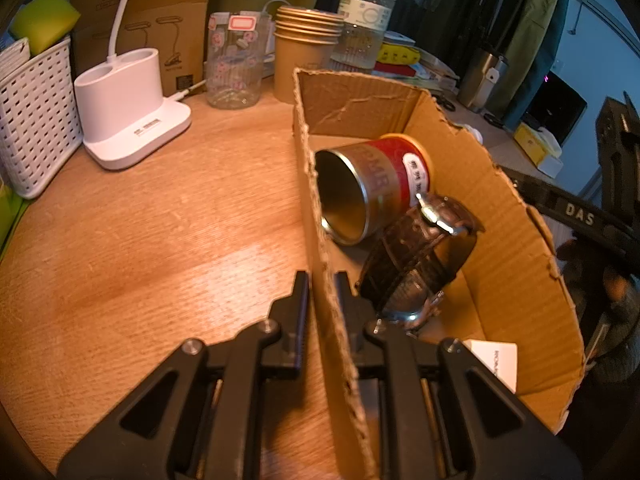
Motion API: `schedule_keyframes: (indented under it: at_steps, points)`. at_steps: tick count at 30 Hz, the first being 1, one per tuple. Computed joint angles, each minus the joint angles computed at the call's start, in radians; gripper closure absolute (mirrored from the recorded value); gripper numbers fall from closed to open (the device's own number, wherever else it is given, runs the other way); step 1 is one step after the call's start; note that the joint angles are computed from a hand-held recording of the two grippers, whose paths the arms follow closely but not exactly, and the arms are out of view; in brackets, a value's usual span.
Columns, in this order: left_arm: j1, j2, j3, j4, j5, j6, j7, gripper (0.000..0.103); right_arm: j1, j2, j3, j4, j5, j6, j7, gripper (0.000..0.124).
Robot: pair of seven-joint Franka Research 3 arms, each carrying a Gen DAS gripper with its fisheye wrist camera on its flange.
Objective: Organize rigid objects
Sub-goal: 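Move the right gripper back to the white earbud case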
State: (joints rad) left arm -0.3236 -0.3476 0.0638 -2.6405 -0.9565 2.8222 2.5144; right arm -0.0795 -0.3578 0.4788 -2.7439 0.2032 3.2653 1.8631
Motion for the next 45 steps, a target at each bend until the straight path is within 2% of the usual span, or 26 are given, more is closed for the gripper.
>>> schedule_keyframes:
  at_steps: [3, 7, 9, 11, 13, 17, 18, 21, 22, 23, 25, 28, 31, 35, 39, 42, 45]
  points:
    - [0.001, 0.000, -0.001, 0.000, 0.000, 0.000, 0.000, 0.089, 0.057, 0.035, -0.072, 0.017, -0.002, -0.005, -0.023, 0.058]
    - [0.001, 0.000, -0.001, 0.000, 0.000, 0.000, 0.000, 0.089, 0.097, 0.071, -0.126, 0.040, -0.005, -0.022, -0.049, 0.058]
    - [0.002, 0.000, -0.001, 0.000, 0.000, 0.000, 0.000, 0.089, 0.072, 0.081, -0.108, 0.052, -0.020, -0.036, -0.050, 0.058]
    - [0.002, 0.000, -0.002, 0.000, -0.001, 0.000, 0.000, 0.089, -0.006, 0.081, -0.039, 0.061, -0.054, -0.054, -0.022, 0.058]
    - [0.002, 0.000, -0.002, 0.000, -0.001, 0.000, 0.000, 0.089, -0.047, 0.083, -0.005, 0.065, -0.092, -0.055, 0.001, 0.058]
    - [0.002, 0.000, -0.002, 0.000, -0.001, 0.000, 0.000, 0.089, -0.032, 0.098, -0.032, 0.076, -0.133, -0.056, 0.003, 0.058]
    - [0.002, 0.000, -0.002, 0.000, -0.001, 0.000, 0.000, 0.089, -0.014, 0.106, -0.053, 0.082, -0.138, -0.061, -0.003, 0.058]
    - [0.002, 0.000, -0.002, 0.000, -0.001, 0.000, 0.001, 0.089, 0.152, 0.141, -0.217, 0.103, -0.074, -0.080, -0.087, 0.058]
    - [0.002, 0.000, -0.002, 0.000, 0.000, -0.001, 0.000, 0.089, 0.171, 0.146, -0.238, 0.107, -0.083, -0.083, -0.084, 0.058]
    - [0.002, 0.000, -0.002, 0.000, 0.000, -0.001, 0.000, 0.089, 0.154, 0.148, -0.231, 0.111, -0.136, -0.086, -0.040, 0.058]
    - [0.002, 0.000, -0.002, 0.000, 0.000, 0.000, 0.000, 0.089, 0.111, 0.150, -0.185, 0.116, -0.133, -0.088, -0.040, 0.058]
    - [0.002, 0.000, -0.002, 0.000, 0.000, 0.000, 0.000, 0.089, 0.080, 0.153, -0.160, 0.123, -0.171, -0.088, -0.011, 0.060]
    - [0.002, 0.000, -0.002, 0.000, -0.001, -0.001, 0.001, 0.089, 0.095, 0.158, -0.177, 0.127, -0.182, -0.089, -0.004, 0.064]
    - [0.002, 0.000, -0.002, 0.000, -0.001, 0.000, 0.001, 0.089, 0.186, 0.167, -0.257, 0.128, -0.141, -0.079, -0.054, 0.074]
    - [0.002, 0.000, -0.002, 0.000, -0.001, -0.001, 0.001, 0.089, 0.177, 0.167, -0.245, 0.128, -0.134, -0.078, -0.058, 0.075]
    - [0.002, 0.000, -0.002, 0.000, -0.002, -0.001, 0.001, 0.089, 0.128, 0.162, -0.199, 0.127, -0.155, -0.078, -0.036, 0.075]
    - [0.003, 0.000, -0.002, 0.000, -0.001, -0.001, 0.001, 0.089, -0.007, 0.139, -0.074, 0.116, -0.222, -0.080, 0.044, 0.076]
